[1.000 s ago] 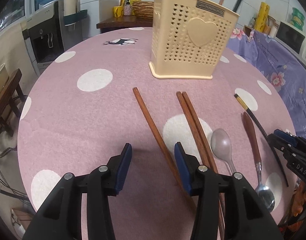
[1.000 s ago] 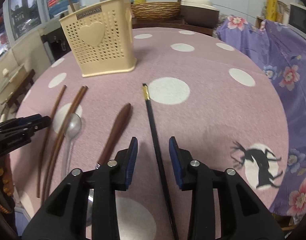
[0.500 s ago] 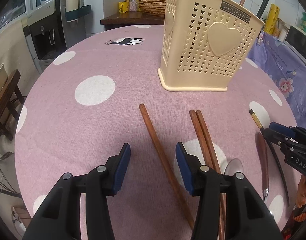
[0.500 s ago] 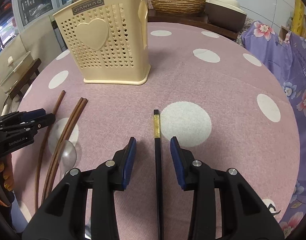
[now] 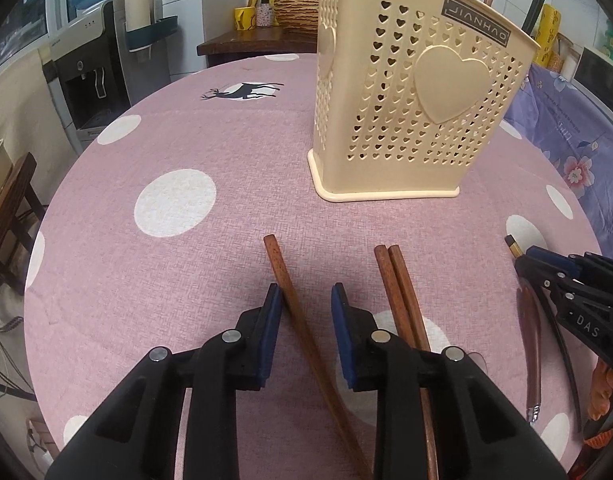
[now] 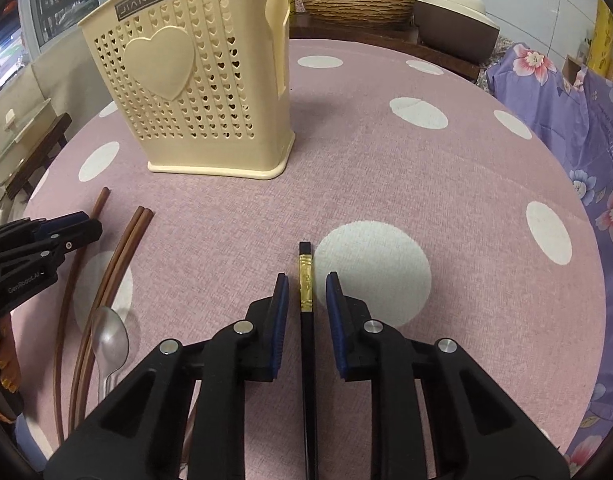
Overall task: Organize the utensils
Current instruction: 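Close the right tool on the black chopstick while the left tool grasps a brown chopstick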
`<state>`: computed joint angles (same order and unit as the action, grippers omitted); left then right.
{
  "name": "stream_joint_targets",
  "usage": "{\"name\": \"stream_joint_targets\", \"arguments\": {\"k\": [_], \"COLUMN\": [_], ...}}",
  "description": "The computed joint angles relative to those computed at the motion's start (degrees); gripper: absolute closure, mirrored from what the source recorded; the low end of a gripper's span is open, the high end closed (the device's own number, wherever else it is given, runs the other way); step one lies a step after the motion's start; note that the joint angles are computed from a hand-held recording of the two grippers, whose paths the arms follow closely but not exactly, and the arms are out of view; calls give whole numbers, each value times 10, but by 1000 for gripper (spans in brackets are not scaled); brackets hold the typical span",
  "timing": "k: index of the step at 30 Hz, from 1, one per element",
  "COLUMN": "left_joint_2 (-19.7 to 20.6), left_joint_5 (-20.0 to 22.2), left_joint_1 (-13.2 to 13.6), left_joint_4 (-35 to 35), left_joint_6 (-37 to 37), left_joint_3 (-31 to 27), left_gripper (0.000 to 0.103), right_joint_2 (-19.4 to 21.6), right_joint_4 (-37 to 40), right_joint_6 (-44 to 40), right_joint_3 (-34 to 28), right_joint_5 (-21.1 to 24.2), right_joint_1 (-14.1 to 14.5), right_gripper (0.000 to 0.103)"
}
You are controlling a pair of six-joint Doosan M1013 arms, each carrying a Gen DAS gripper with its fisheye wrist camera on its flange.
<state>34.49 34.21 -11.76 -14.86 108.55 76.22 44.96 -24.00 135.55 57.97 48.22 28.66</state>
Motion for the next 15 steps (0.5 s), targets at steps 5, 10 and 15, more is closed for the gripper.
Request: {"name": "stream_joint_targets", "arguments": {"k": [5,10,15], "left_joint_2": [1,1,2], "left_joint_5": [0,-2,-2], "left_joint_1": [-4,-8,-10], "left_joint_4": [0,3,10], "left_joint_6": [8,14,11], "left_joint_3": [-1,0,-2], "left_gripper": [80,80,81], "right_joint_2": [3,5,5], "right_joint_4": [-6,-7,-6], "right_joint_6": [0,0,-3], "right_joint_3": [-5,-9,-9], "right_joint_5": [3,7,7], "right_joint_1": [1,1,2], "right_gripper": [85,85,89]}}
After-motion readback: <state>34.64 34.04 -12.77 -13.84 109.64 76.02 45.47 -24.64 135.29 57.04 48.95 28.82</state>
